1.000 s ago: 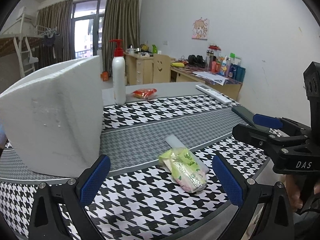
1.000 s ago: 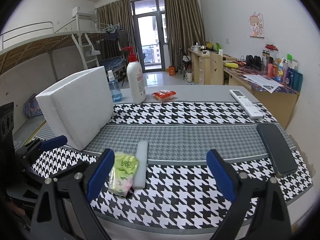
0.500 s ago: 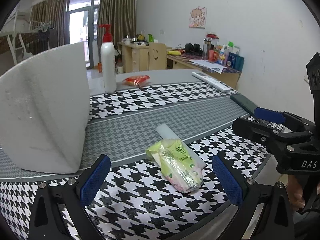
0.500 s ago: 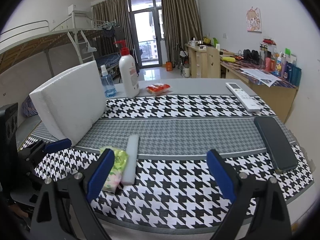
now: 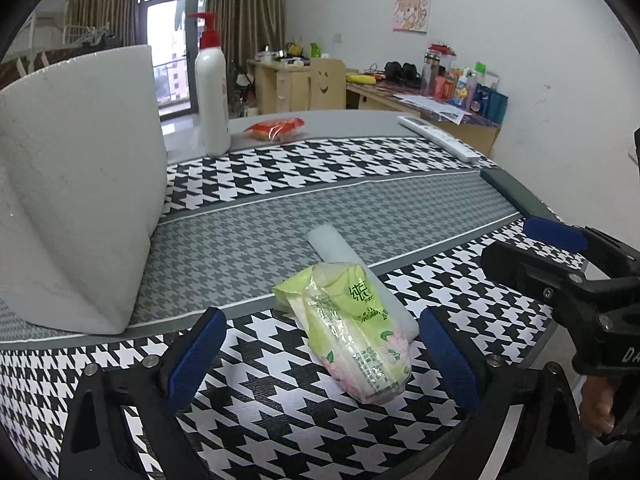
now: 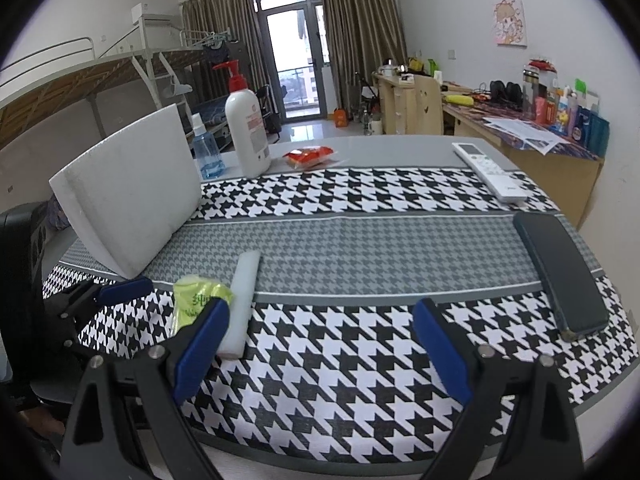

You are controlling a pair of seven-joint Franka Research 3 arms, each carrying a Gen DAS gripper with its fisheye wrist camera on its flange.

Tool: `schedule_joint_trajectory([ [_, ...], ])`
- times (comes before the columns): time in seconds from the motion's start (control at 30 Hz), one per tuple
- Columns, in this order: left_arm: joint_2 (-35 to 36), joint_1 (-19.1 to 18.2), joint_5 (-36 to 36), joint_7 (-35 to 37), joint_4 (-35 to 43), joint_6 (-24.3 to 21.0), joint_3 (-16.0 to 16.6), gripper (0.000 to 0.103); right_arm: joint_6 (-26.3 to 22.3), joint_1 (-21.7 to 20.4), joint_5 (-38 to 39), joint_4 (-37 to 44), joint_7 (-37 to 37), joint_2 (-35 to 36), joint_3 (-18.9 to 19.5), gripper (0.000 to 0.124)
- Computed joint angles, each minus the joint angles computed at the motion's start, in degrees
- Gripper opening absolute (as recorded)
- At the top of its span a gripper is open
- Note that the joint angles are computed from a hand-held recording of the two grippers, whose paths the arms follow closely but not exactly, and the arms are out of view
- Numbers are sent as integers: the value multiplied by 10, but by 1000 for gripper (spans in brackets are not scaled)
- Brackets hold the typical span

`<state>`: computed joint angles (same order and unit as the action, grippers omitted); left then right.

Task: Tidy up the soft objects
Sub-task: 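Lower the left gripper onto the green tissue packet while the right gripper approaches the white tube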

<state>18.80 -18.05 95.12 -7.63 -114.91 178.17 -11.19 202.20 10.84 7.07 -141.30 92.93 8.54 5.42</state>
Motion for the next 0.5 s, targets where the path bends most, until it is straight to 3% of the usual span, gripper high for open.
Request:
schedule_joint_trajectory([
  [0.17,4,-12,-66,57,-8,-2,10,88,-7,-35,-65,2,41,5,18,95],
  [0.5,0,-33,-95,75,-16,-6,29,82,-20,-80,-161,19,95,19,49,95],
])
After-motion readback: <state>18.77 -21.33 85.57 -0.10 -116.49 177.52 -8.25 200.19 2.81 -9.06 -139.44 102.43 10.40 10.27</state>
